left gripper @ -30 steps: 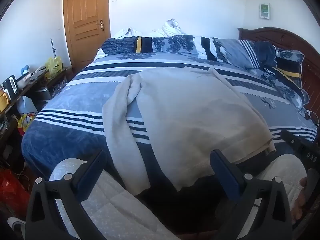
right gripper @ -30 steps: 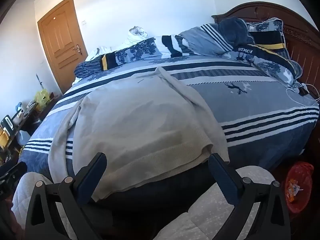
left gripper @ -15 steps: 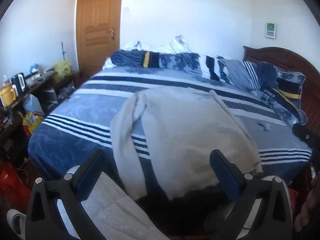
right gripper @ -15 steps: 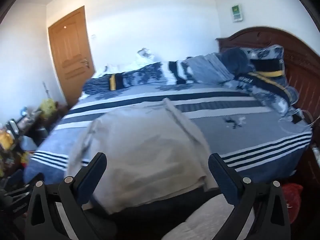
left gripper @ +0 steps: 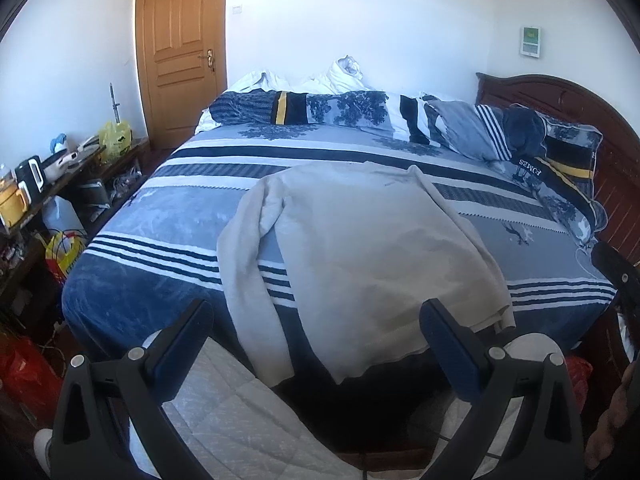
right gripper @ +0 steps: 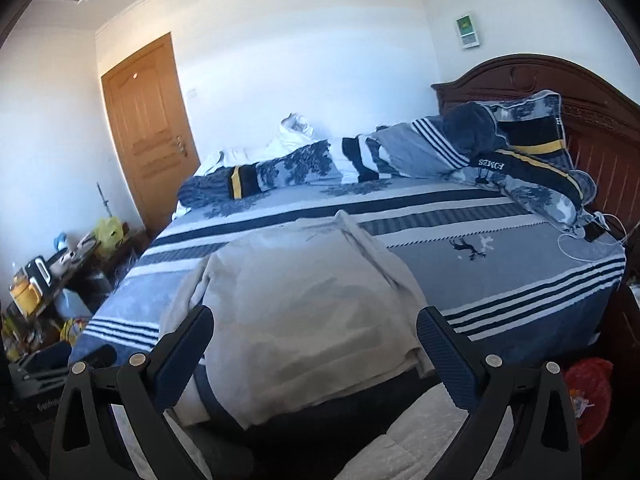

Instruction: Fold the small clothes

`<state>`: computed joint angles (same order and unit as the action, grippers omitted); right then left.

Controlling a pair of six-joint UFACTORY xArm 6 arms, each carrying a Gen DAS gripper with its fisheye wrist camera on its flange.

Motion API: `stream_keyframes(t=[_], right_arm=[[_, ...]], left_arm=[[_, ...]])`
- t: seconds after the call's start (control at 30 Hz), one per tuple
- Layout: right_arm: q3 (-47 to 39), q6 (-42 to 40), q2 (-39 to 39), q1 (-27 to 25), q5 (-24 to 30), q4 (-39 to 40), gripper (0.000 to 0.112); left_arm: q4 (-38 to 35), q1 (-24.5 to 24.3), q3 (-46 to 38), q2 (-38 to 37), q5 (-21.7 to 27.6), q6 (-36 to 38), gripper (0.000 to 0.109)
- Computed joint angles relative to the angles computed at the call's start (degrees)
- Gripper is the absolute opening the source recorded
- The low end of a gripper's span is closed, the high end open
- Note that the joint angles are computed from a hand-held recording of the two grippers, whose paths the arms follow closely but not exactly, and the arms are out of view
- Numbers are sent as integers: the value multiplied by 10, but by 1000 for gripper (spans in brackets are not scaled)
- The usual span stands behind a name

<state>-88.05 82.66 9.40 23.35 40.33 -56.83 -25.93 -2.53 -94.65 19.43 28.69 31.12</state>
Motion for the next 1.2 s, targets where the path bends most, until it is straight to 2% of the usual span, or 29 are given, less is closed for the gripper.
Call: stream_keyframes(t=[0.13,0.2,1.2], right_arm=[[-53,-57,25,13,69,31,103],[-59,-78,28,10,76,53,103],[-43,-111,24,-3,45,106,103]], left_arm=[[13,1,-3,-5,7,-13,103],[14,1,-3,-9,10,-13,103],[35,0,-23,-6,48,-17,103]])
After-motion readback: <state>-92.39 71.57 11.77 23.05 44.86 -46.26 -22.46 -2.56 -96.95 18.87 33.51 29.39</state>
